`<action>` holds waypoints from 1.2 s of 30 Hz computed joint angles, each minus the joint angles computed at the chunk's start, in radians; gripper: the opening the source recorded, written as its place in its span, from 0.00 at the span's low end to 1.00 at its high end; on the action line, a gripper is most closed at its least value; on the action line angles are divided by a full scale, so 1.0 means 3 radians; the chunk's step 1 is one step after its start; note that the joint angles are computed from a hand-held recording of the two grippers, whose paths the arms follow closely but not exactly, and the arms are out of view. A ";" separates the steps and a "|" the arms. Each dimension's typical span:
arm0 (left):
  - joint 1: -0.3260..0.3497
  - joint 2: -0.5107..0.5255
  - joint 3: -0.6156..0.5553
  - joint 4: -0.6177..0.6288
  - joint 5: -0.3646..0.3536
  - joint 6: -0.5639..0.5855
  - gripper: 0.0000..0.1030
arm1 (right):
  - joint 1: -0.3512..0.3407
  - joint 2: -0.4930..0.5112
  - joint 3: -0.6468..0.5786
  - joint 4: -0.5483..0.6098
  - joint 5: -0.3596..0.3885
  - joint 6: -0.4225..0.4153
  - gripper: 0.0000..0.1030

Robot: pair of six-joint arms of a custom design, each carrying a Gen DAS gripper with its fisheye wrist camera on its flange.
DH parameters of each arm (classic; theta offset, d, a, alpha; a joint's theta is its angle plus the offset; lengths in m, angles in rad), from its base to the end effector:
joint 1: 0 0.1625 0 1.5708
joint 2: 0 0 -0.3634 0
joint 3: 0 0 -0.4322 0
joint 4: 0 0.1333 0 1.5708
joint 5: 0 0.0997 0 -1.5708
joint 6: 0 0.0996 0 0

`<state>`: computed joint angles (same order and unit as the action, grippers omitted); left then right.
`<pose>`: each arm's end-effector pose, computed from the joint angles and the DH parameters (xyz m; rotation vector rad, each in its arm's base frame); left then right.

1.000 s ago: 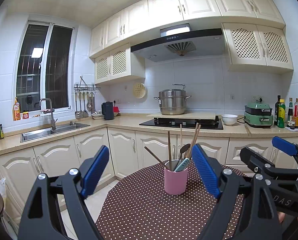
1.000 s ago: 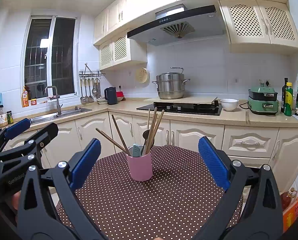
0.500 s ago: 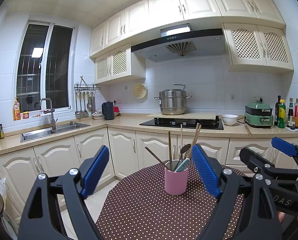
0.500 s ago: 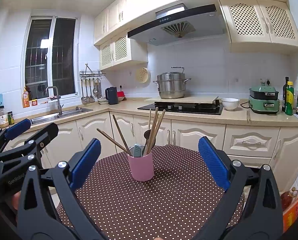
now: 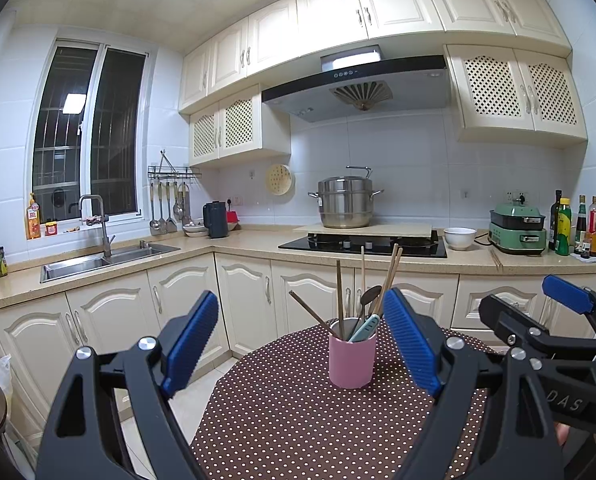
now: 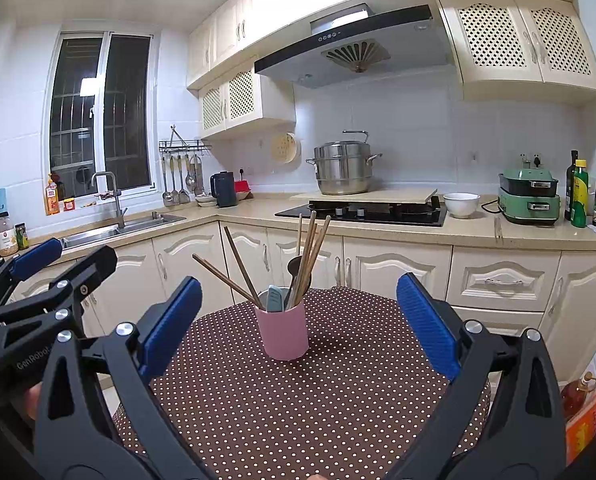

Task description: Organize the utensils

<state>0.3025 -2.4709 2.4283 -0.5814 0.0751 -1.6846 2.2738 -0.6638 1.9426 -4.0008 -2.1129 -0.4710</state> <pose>-0.1325 -0.2850 0.3302 0.5181 1.6965 -1.5917 0.4046 -0.3508 0.0288 0.9310 -2.1504 1.5605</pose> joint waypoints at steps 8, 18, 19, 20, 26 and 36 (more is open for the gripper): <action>0.0014 0.0032 -0.0023 0.0119 0.0006 -0.0129 0.81 | 0.0002 0.0002 -0.0002 0.0006 -0.0002 0.0008 0.93; 0.0022 0.0088 -0.0063 0.0276 0.0006 -0.0307 0.81 | -0.0001 0.0003 0.0004 0.0001 0.0000 0.0011 0.93; 0.0022 0.0087 -0.0062 0.0278 0.0006 -0.0309 0.81 | 0.0002 0.0006 0.0003 0.0000 -0.0003 0.0014 0.93; 0.0024 0.0082 -0.0057 0.0266 0.0008 -0.0297 0.81 | 0.0002 0.0006 0.0003 0.0000 -0.0003 0.0014 0.93; 0.0020 0.0083 -0.0059 0.0258 -0.0001 -0.0290 0.81 | -0.0006 0.0014 0.0012 -0.0013 0.0006 0.0021 0.93; 0.0087 0.0268 -0.0151 0.0612 0.0033 -0.0707 0.81 | -0.0044 -0.0003 0.0035 -0.0004 0.0051 0.0072 0.93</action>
